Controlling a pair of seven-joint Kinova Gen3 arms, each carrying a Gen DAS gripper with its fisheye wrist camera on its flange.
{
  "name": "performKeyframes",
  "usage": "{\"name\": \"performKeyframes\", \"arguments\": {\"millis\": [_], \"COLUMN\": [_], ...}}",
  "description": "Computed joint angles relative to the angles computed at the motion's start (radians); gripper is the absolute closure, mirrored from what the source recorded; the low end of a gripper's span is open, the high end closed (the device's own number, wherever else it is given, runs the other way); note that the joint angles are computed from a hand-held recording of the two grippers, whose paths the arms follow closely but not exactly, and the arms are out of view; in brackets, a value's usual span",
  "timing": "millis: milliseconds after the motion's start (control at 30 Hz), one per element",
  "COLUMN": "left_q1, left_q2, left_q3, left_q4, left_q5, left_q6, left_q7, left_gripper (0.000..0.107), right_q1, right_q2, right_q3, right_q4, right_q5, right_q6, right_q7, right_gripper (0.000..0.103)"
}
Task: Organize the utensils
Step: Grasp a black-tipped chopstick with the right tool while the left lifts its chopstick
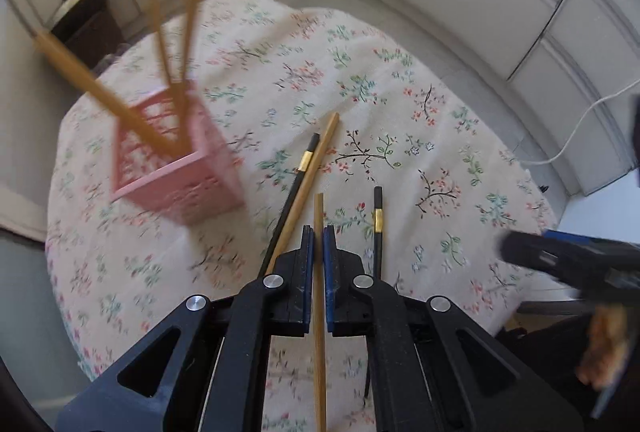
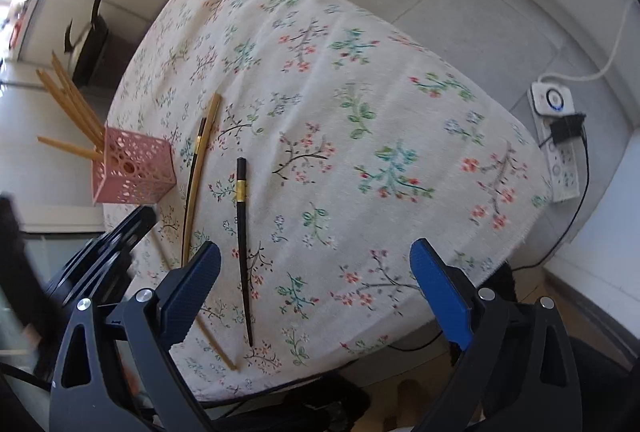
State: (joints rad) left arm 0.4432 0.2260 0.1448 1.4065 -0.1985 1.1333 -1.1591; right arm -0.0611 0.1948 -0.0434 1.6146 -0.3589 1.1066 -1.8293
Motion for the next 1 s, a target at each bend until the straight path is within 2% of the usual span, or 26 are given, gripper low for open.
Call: {"name": "performKeyframes", "arguments": {"millis": [100,167,267,333,400,433,500,700,867,1000], "left_q1": [-0.002,-0.006,-0.02,-0.046,-0.067,-0.079,-0.099,-0.137,-0.15,-0.155], "left_q2": [-0.11,-0.167,-0.241,-0.279,-0.304,-0.311,-0.318,-0.344,-0.362,-0.381], "left_q3": [-0.001,0.022,0.035,0.062,0.063,0.069,0.076,0.092,0.114,0.137], "left_q4": [0.086,0.133,0.181,0.205,0.219,0.225,0.23,0.25,0.252,0.254], "left_q5": [-0.01,-0.057,-0.078,-0.106,-0.102,-0.104,-0.104,-0.104,-0.116,-0.135], "left_q6": [-0.037,-0.052,-0.075,-0.086,-0.101,-0.106,-0.106,-0.127,-0.145,-0.152], "left_q7": [0.049,0.11,0.156,0.182,0.18,0.184,0.187,0.212,0.236,0.258], "left_gripper": [0.103,0.103,0.103,0.103,0.103,0.103,0.103,0.103,0.103,0.103], "right_q1": [-0.078,-0.126,-0.175,-0.189,-0.239,-0.252,-0.249,-0.165,-0.098,-0.088], "right_q2": [0.055,0.102,0.175,0.222,0.224,0.218,0.213,0.076,-0.083,-0.184], "right_q3": [-0.019,-0.028,-0.036,-0.05,-0.036,-0.042,-0.047,-0.06,-0.05,-0.033], "right_q4": [-0.064,-0.109,-0.171,-0.208,-0.208,-0.203,-0.197,-0.081,-0.009,0.027], "right_q5": [0.085,0.132,0.173,0.18,0.231,0.251,0.246,0.145,0.054,0.005], "right_q6": [0.002,0.012,0.045,0.081,0.072,0.057,0.051,-0.081,-0.119,-0.114], "right_q7": [-0.077,-0.123,-0.166,-0.174,-0.194,-0.186,-0.181,-0.101,0.045,0.132], "right_gripper": [0.01,0.012,0.028,0.049,0.055,0.075,0.093,0.096,0.096,0.096]}}
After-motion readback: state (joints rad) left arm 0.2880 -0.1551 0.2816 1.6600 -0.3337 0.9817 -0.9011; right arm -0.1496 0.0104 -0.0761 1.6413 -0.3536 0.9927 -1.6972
